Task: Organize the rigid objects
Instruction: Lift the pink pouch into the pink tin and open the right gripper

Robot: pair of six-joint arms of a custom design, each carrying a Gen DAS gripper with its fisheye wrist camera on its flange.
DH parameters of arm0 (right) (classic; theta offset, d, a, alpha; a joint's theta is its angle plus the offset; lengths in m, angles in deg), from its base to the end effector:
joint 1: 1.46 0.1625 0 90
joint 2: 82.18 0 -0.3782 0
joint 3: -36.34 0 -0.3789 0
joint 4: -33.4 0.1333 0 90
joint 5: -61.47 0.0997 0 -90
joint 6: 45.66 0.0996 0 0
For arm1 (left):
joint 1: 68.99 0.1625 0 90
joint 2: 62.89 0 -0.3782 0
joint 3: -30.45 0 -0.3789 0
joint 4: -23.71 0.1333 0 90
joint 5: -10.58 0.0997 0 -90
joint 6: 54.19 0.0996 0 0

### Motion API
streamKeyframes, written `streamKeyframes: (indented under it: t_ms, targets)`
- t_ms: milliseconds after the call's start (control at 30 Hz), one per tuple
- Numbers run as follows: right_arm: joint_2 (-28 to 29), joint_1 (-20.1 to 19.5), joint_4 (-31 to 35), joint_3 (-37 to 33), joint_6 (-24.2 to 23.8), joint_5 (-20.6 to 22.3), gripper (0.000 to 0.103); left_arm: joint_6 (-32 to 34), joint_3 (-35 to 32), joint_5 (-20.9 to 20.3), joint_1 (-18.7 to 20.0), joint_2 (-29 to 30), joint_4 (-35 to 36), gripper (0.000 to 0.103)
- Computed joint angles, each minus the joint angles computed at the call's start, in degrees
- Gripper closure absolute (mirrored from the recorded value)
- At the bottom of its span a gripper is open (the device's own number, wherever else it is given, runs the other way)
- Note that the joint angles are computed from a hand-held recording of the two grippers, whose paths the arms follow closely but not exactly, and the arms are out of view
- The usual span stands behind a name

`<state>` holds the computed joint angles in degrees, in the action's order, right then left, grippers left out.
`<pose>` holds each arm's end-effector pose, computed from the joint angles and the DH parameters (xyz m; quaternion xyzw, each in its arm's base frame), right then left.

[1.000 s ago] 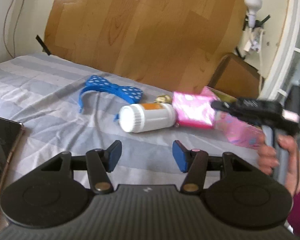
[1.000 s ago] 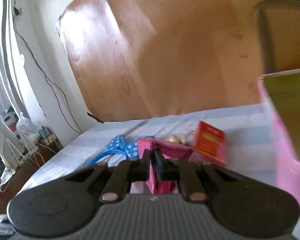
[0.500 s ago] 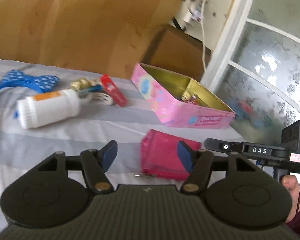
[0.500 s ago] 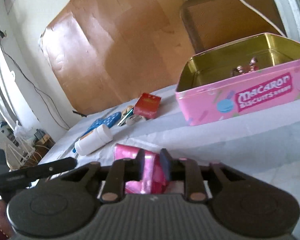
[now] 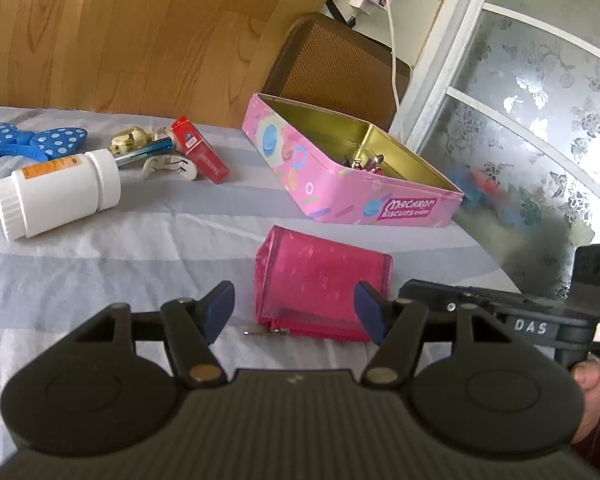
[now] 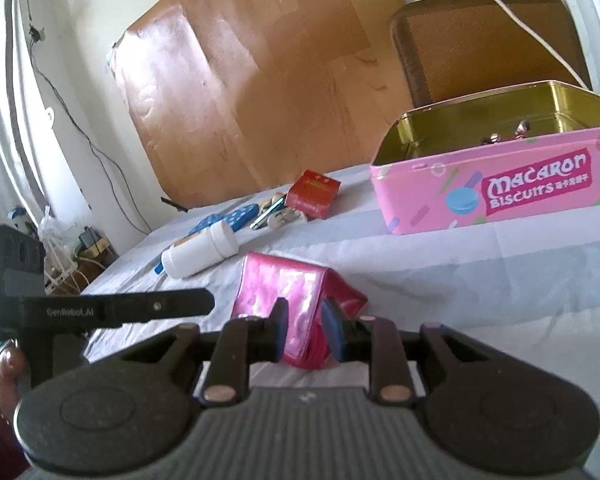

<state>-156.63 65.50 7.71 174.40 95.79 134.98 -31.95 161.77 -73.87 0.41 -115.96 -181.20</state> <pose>0.0376 -0.3245 0.0501 0.1824 -0.8726 0.4392 0.1117 -0.0223 -0.4655 0.0739 0.3321 0.8882 -0.3134 0.0504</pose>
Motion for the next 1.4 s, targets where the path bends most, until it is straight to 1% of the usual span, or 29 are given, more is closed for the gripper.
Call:
streamKeyframes:
  t_ms: [167,233,300,367,533,700,867,900,933,967,1000,1033,1067,1100,1167,1233,1300,1400]
  targets:
    - [1.18,0.99,-0.2,-0.66,-0.06,1.26,0.082,0.11,0.55,-0.8,0.18,-0.34,-0.82,0.035]
    - [1.3,1.4,-1.06,-0.34,0.29,1.97,0.08,0.09,0.48,-0.5,0.16,-0.44,-0.69,0.035]
    - [1.11,1.07,-1.77,0.28,0.37,1.55,0.077,-0.34,0.5,-0.57,0.32,-0.82,-0.39,0.035]
    - [0.94,0.6,-2.02,0.65,0.35,1.07,0.077,-0.45,0.52,-1.61,0.79,-1.36,-0.12,0.035]
    - [1.75,1.31,-2.17,0.22,0.3,2.1,0.077,-0.67,-0.86,-1.68,1.14,-0.62,0.64,0.035]
    - [2.94,0.75,-1.03,-1.01,-0.06,1.44,0.077,-1.45,-2.91,-2.28,1.42,0.85,2.88,0.036]
    - [4.7,0.58,2.15,-3.73,-0.81,0.66,0.077,-0.75,-5.1,-1.55,0.51,3.31,4.87,0.036]
    - [5.26,0.8,2.52,-4.28,-0.88,0.88,0.077,-0.82,-5.79,-2.02,0.71,3.72,5.89,0.039]
    - [5.65,1.01,2.6,-4.72,-1.0,1.28,0.082,-0.89,-6.36,-2.07,0.79,4.39,6.22,0.043]
    - [5.83,1.07,2.8,-5.01,-1.39,1.39,0.086,-0.44,-6.4,-1.04,0.49,4.94,5.57,0.048]
    - [5.69,1.26,2.43,-4.94,-1.41,1.7,0.088,0.07,-6.37,0.23,0.02,5.31,5.13,0.059]
    - [5.2,1.74,1.37,-4.49,-1.59,2.48,0.088,-0.17,-6.42,0.43,-0.17,5.14,5.41,0.06]
    - [4.26,1.84,0.99,-4.09,-2.31,2.33,0.089,-1.34,-6.55,-0.34,-0.24,4.46,6.27,0.062]
    - [3.29,1.76,1.37,-4.02,-2.62,1.55,0.09,-1.69,-6.76,-1.05,-0.45,4.06,6.35,0.066]
    - [0.52,1.43,2.81,-4.04,-2.19,-0.84,0.09,-0.86,-7.22,-2.04,-1.87,3.56,4.99,0.067]
    - [-2.06,1.46,3.3,-4.15,-2.33,-2.92,0.09,-0.08,-8.66,-1.98,-3.67,3.9,4.46,0.067]
    - [-4.27,1.92,2.12,-4.04,-2.51,-3.67,0.09,0.89,-11.38,-1.48,-5.34,5.21,5.08,0.067]
    - [-6.43,1.54,1.0,-5.04,-2.01,-4.59,0.09,1.68,-17.49,-0.91,-7.03,9.07,7.2,0.066]
